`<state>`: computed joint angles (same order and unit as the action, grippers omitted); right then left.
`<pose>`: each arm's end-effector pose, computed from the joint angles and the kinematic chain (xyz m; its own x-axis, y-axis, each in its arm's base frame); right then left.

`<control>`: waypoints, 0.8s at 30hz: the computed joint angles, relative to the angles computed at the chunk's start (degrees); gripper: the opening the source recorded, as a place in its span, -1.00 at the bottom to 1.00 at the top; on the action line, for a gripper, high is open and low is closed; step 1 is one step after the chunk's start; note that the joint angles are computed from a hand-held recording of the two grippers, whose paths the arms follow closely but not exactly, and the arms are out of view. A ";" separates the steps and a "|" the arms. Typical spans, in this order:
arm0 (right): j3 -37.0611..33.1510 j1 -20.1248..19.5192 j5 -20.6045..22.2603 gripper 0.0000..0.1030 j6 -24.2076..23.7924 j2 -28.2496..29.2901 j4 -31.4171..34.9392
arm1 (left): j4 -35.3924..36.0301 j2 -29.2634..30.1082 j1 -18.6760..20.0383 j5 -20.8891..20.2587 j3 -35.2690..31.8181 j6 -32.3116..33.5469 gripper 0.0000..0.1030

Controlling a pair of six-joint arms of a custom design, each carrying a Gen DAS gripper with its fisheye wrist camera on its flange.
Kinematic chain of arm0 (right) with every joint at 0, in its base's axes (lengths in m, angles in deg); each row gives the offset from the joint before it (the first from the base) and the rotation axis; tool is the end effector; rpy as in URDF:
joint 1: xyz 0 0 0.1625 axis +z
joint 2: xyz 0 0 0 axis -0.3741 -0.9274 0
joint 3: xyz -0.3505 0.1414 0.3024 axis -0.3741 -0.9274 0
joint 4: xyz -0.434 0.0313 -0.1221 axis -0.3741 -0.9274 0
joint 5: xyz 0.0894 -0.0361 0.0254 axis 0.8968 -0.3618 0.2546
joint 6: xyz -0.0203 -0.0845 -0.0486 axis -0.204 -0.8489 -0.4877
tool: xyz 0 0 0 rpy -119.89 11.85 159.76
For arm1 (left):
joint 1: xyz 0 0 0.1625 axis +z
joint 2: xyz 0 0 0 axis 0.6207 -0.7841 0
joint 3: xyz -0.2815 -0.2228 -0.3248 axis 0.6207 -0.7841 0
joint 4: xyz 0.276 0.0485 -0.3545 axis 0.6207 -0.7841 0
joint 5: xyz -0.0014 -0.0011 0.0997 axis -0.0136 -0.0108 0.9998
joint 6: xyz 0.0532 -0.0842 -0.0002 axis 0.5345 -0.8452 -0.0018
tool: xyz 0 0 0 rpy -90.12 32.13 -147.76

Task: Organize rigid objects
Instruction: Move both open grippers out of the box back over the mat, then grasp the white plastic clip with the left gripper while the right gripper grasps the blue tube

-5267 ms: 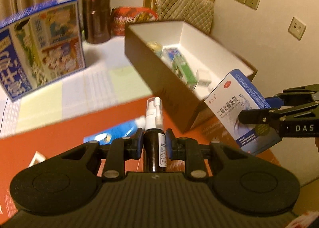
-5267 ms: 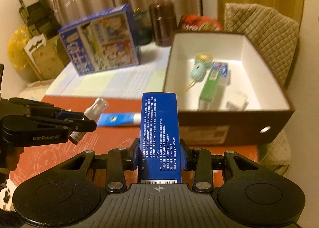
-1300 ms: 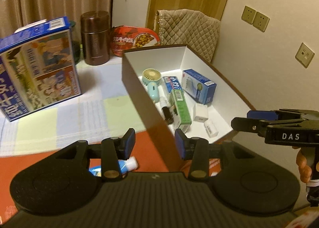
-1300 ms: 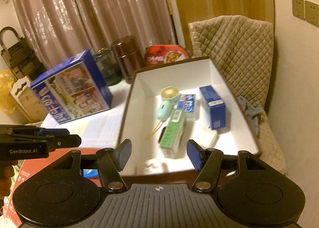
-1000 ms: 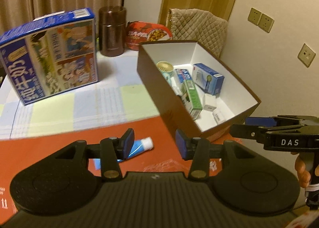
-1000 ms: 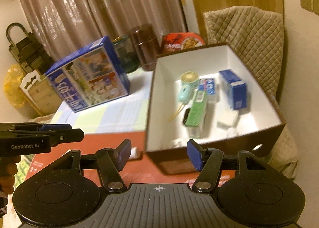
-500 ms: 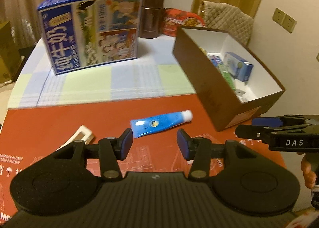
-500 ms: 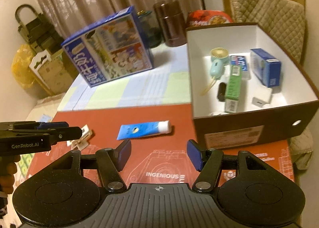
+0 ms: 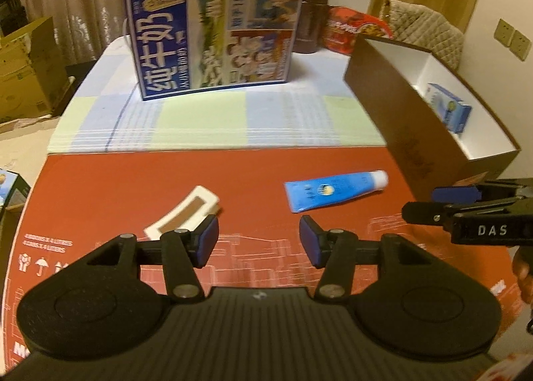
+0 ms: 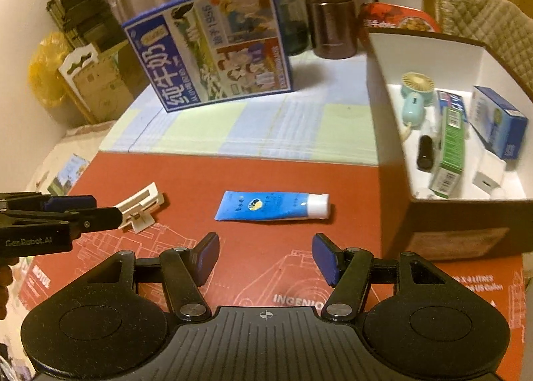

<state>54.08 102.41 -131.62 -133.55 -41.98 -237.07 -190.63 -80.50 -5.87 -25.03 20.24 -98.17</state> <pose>0.0137 -0.6041 0.3997 -0.7541 -0.4444 0.4836 -0.5960 0.7723 -0.2198 -0.4233 -0.5287 -0.0096 -0.7407 -0.2328 -0.6303 0.2823 0.7434 -0.6063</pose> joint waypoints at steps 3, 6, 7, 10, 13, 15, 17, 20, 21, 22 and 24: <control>-0.47 0.24 -0.81 0.15 -0.35 1.75 -1.01 | 1.94 -0.38 0.69 1.18 0.76 -0.88 0.00; -1.03 0.39 -1.68 0.15 -0.42 3.69 -2.65 | 5.69 -0.32 1.60 2.76 0.81 -1.76 0.00; -1.24 0.47 -2.17 0.15 -0.35 4.43 -3.31 | 6.01 -0.36 1.94 2.88 0.96 -1.69 0.00; -1.80 0.77 -3.23 0.15 -0.88 6.30 -5.21 | 4.71 -0.60 2.99 2.63 1.66 -0.81 0.00; -2.74 1.14 -4.20 0.15 -1.26 8.38 -7.42 | 3.20 -0.78 4.01 2.13 2.00 0.46 0.00; -3.64 1.42 -5.15 0.15 -1.26 9.80 -8.59 | 1.57 -0.86 4.58 1.97 2.32 2.14 0.00; -5.00 1.74 -6.78 0.15 -1.28 11.67 -9.23 | 1.65 -0.88 5.16 1.51 2.11 2.86 0.00; -7.37 1.99 -8.91 0.15 -0.85 14.46 -9.21 | 1.62 -0.88 5.70 1.21 2.08 3.95 0.00; -7.78 1.93 -8.89 0.15 -0.75 15.00 -9.46 | 0.98 -0.97 5.79 1.01 2.36 4.46 0.00; -8.15 1.86 -8.56 0.15 -1.20 15.59 -10.20 | 0.61 -1.03 5.91 0.80 2.51 4.72 0.00; -9.62 2.13 -10.10 0.15 -0.20 16.79 -9.03 | -0.06 -1.22 6.15 0.39 2.92 5.08 0.00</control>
<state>44.45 104.54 -141.72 -133.75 -25.19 -246.10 -190.69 -81.72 0.28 -24.64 23.16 -93.08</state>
